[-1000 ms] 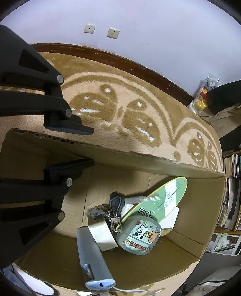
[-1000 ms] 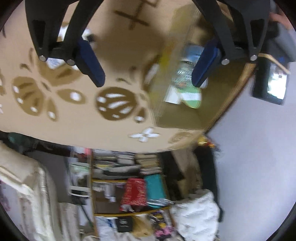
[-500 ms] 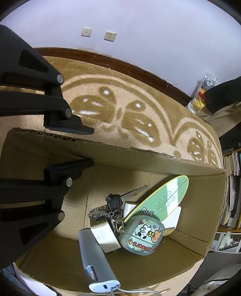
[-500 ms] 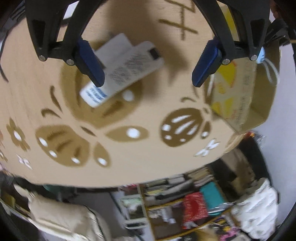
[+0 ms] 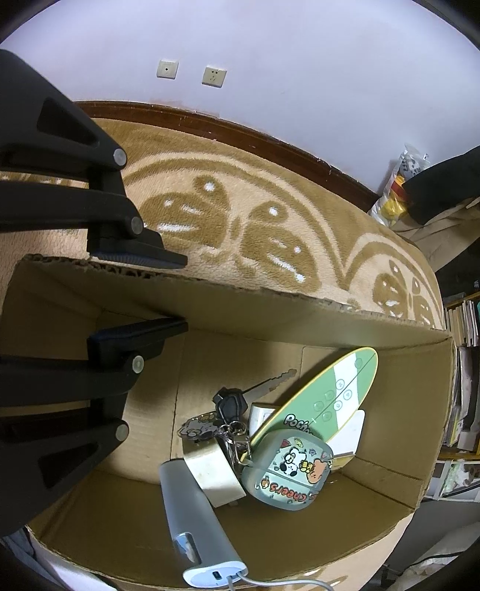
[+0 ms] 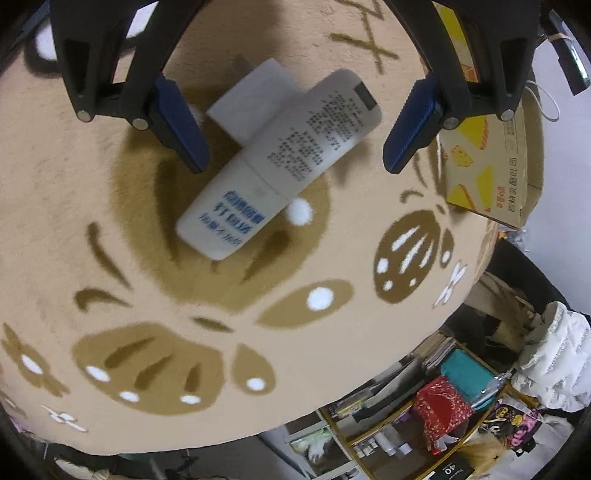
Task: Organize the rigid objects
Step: 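Grasp the white lotion tube on the rug with the right tool, then carry the white remote into the box with the right tool and release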
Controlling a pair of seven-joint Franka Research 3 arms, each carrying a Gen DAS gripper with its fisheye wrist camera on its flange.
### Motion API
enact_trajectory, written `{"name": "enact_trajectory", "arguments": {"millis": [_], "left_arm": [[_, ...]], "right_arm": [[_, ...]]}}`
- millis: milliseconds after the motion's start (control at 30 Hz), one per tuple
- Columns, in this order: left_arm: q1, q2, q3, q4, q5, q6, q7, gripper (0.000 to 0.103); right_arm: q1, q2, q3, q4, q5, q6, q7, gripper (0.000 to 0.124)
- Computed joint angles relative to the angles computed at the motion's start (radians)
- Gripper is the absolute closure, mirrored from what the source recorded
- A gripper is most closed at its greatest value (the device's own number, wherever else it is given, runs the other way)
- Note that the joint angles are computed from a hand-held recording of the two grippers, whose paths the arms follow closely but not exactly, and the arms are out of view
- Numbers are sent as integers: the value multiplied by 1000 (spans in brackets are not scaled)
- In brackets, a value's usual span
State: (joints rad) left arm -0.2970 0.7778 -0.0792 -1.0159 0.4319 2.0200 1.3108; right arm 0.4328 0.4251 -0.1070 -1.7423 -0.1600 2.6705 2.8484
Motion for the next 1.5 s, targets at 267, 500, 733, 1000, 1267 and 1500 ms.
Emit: {"name": "enact_trajectory", "arguments": {"millis": [267,500,733,1000,1267,1500], "left_arm": [[0,5,1,4,2,-3,7,76],[-11,19,8,22,16,-21,15,76],[-19,21,13,19,31,-19,19,76],[-20,15,12,11,34,-17,21,76],[-24,20,12,20,38,-25,20,76],[-21,14,11,9,36,-17,18,76]], "right_arm": [[-3,67,0,77,8,-45,-19,46],[21,85,-34,87,-4,-34,-2,73],[40,61,-64,17,-27,166,19,99],[74,91,-76,91,-39,125,-53,103],[109,94,-97,125,-95,128,-52,103],[152,93,-133,157,-170,161,-32,103]]}}
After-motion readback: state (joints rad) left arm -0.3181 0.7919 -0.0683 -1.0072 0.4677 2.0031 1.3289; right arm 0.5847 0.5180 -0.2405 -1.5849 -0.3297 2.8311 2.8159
